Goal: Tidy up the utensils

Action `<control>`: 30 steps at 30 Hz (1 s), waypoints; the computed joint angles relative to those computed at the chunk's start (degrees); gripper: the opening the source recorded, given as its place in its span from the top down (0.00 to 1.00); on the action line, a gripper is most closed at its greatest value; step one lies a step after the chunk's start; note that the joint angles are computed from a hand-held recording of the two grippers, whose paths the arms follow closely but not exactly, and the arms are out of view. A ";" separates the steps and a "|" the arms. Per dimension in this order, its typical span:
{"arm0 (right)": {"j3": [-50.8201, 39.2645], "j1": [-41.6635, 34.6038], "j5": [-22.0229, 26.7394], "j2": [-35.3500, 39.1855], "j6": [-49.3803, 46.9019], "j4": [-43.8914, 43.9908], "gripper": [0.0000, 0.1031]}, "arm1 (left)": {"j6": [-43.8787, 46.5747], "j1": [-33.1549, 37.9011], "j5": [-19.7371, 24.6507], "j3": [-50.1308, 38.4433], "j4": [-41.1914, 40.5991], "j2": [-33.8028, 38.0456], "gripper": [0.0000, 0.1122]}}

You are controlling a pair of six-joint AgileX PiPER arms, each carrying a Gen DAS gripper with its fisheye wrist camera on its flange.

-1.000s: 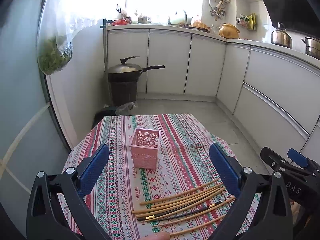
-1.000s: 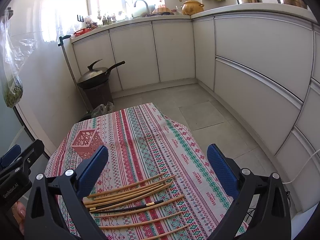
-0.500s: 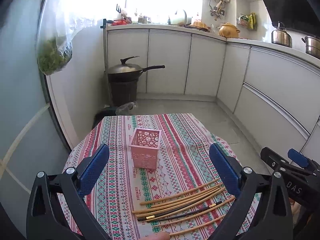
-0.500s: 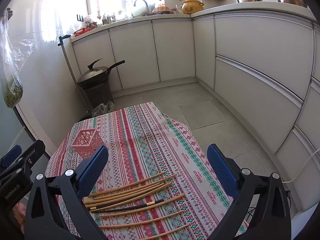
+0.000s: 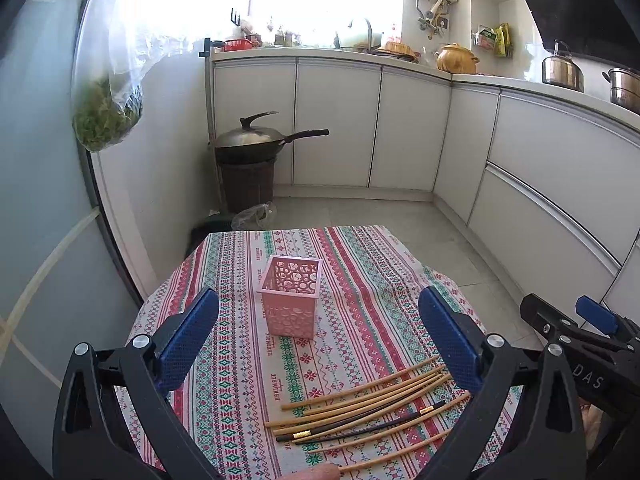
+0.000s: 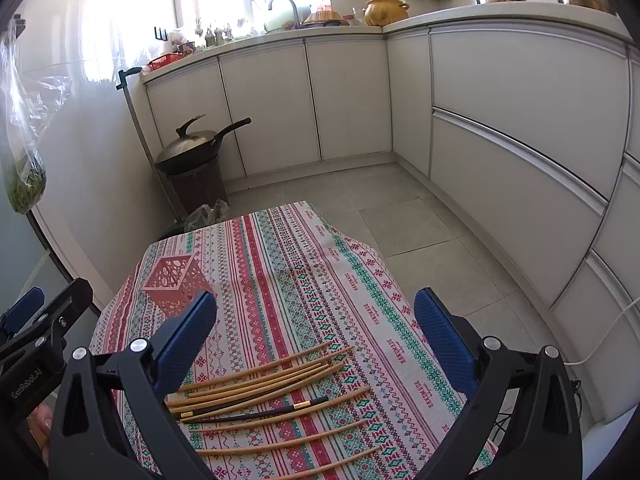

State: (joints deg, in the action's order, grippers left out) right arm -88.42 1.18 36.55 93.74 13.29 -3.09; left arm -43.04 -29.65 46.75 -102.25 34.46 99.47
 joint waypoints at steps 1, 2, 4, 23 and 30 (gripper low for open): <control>-0.05 0.00 0.04 0.03 0.04 -0.03 0.06 | 0.06 0.19 -0.19 0.01 -0.19 -0.03 0.15; 0.00 0.07 0.01 -0.01 0.17 -0.18 0.06 | -0.02 0.24 -0.23 0.04 -0.17 -0.05 0.15; -0.08 -0.03 0.03 0.04 0.03 -0.02 0.06 | 0.09 0.15 -0.14 -0.03 -0.21 0.00 0.15; -0.23 0.04 0.24 0.07 0.13 -0.05 0.07 | 0.51 0.64 -0.50 0.68 -0.49 -0.23 0.15; -0.17 0.02 0.16 0.07 0.06 -0.03 0.06 | 0.44 0.51 -0.45 0.38 -0.50 0.11 0.15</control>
State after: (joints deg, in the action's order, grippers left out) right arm -88.59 1.20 36.71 93.82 13.35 -3.13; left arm -42.60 -29.14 46.30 -101.87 33.96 99.59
